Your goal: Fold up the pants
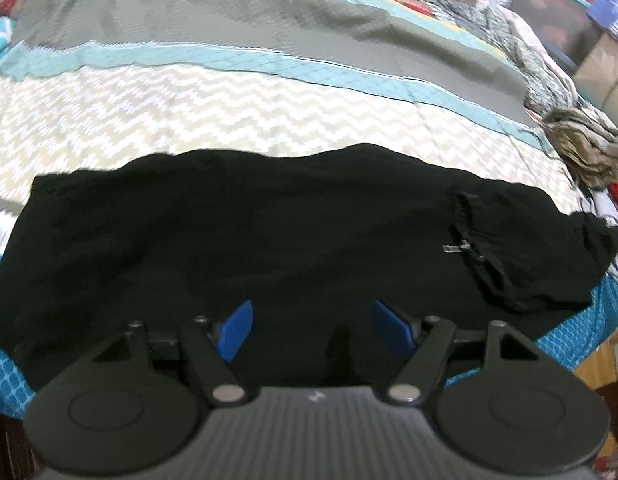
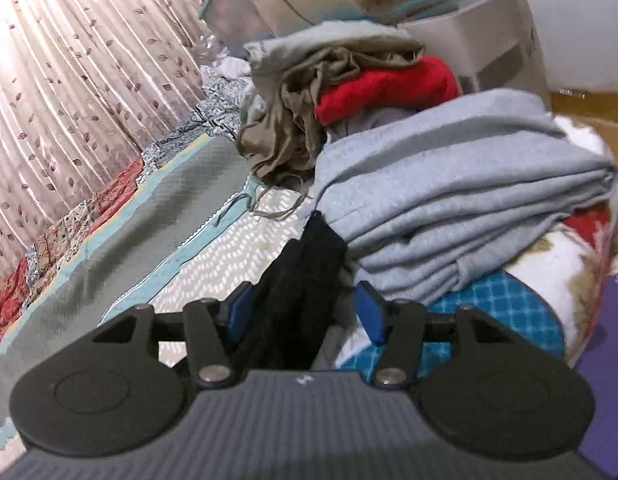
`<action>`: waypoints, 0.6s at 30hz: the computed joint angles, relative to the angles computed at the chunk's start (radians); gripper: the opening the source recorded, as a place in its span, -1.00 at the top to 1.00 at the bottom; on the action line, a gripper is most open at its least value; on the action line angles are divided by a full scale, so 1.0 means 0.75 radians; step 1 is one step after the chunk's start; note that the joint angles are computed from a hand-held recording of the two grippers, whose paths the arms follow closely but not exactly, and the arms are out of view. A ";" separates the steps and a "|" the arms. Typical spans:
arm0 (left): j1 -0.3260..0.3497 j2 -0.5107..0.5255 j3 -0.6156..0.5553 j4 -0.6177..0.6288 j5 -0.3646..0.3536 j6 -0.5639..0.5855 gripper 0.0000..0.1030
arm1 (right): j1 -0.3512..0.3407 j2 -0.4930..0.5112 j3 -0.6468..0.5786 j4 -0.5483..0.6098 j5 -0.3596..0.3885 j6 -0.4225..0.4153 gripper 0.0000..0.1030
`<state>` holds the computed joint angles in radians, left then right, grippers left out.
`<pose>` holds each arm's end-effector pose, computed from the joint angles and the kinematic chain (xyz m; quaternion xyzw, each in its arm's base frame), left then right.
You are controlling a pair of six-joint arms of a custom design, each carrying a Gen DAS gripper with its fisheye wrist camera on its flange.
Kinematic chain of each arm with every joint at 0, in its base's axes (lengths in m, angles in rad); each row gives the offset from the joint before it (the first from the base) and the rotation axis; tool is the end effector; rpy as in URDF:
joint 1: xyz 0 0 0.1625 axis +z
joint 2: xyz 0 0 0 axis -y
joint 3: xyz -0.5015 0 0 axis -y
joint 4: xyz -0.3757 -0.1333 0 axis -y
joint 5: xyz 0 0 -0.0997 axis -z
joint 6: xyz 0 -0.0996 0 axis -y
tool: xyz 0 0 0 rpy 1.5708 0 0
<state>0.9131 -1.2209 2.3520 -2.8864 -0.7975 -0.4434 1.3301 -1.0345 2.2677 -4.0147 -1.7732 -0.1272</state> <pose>-0.1102 -0.4745 0.2419 0.0641 0.9207 -0.2692 0.2754 -0.0109 -0.5195 0.2980 -0.1038 -0.8135 0.5414 0.1852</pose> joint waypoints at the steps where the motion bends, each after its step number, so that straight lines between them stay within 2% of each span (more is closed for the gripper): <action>1: -0.008 0.007 -0.005 0.005 0.003 0.006 -0.33 | 0.020 0.027 -0.032 0.020 -0.031 -0.002 -0.12; 2: -0.013 0.011 -0.012 0.013 0.005 0.010 -0.33 | 0.027 0.039 -0.057 0.052 -0.071 -0.014 0.02; 3: -0.018 0.014 -0.017 0.020 0.006 0.011 -0.34 | 0.043 0.052 -0.067 0.067 -0.113 -0.020 0.30; 4: -0.021 0.016 -0.022 0.027 0.006 0.012 -0.34 | 0.048 0.055 -0.071 0.086 -0.123 -0.021 0.84; 5: -0.025 0.018 -0.024 0.031 0.008 0.011 -0.33 | 0.059 0.046 -0.062 0.093 -0.113 -0.010 0.84; 7: -0.028 0.017 -0.023 0.028 0.006 0.016 -0.34 | 0.078 0.050 -0.024 0.028 -0.021 -0.057 0.84; 11: -0.012 0.015 -0.025 0.018 -0.020 0.018 -0.34 | 0.192 0.026 0.038 0.070 0.155 -0.228 0.84; 14: 0.002 0.013 -0.015 -0.006 -0.047 0.023 -0.34 | 0.295 0.036 0.068 0.176 0.280 -0.363 0.84; 16: 0.005 0.006 -0.002 -0.022 -0.056 0.025 -0.34 | 0.371 0.088 0.079 0.252 0.305 -0.469 0.84; 18: 0.008 -0.008 0.014 -0.035 -0.058 0.022 -0.34 | 0.441 0.170 0.065 0.332 0.232 -0.555 0.83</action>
<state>0.9193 -1.2271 2.3624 -2.9126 -0.8413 -0.4271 1.6608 -0.9067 2.3167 -3.7657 -1.5991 -0.5437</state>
